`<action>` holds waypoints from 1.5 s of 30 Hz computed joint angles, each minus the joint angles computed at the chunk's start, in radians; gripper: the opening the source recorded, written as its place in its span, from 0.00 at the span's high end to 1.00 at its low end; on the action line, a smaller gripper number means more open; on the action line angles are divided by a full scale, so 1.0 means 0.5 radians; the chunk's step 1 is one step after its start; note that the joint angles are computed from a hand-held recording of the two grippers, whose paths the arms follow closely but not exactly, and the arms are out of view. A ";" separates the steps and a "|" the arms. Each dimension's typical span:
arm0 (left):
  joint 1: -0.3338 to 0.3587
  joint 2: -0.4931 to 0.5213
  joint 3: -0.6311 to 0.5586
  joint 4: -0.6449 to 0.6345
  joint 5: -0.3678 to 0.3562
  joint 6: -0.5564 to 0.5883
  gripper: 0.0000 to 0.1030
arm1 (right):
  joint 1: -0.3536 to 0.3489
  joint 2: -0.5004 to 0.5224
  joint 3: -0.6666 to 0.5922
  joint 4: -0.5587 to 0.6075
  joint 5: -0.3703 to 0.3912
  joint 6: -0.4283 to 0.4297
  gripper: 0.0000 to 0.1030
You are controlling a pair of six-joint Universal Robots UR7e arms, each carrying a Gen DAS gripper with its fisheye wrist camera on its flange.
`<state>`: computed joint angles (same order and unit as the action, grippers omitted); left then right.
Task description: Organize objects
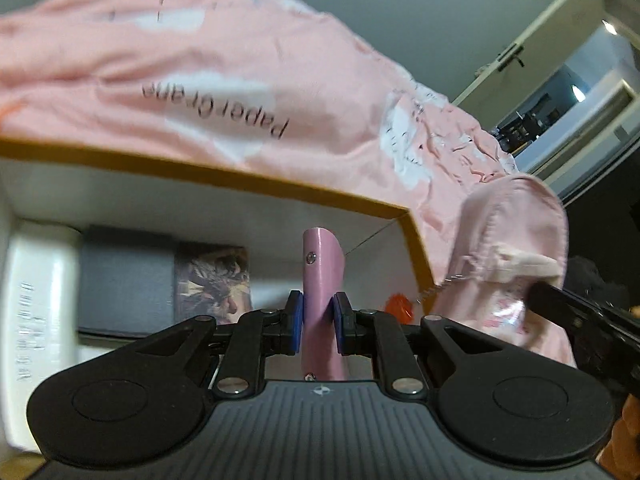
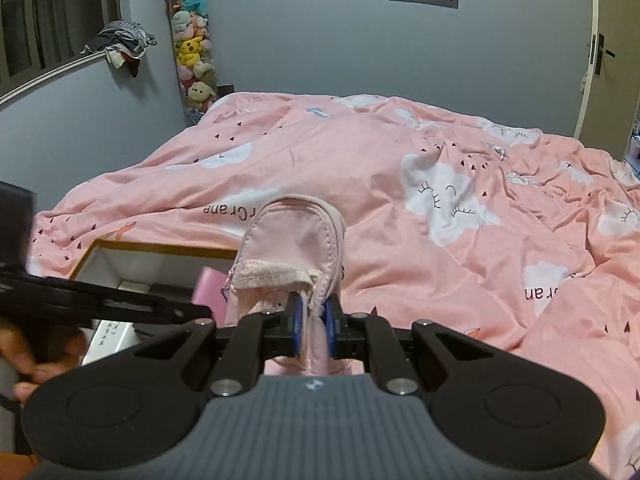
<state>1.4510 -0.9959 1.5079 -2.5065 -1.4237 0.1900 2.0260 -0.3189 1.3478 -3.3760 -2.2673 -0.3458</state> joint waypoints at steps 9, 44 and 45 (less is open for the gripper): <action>0.053 0.200 -0.217 0.172 -0.030 -0.204 0.83 | -0.046 0.046 -0.105 0.064 0.040 -0.038 0.88; -0.122 -0.249 0.520 -0.723 0.753 0.343 0.74 | -0.007 0.382 -0.685 0.962 -0.180 0.127 0.88; -0.126 -0.235 0.508 -0.717 0.752 0.338 0.74 | -0.006 0.418 -0.738 0.980 -0.228 0.111 0.88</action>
<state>1.3882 -1.1133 1.7621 -2.8648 -1.0479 0.3589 2.0231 -0.1099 0.9790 -2.8860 -2.3812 -0.2904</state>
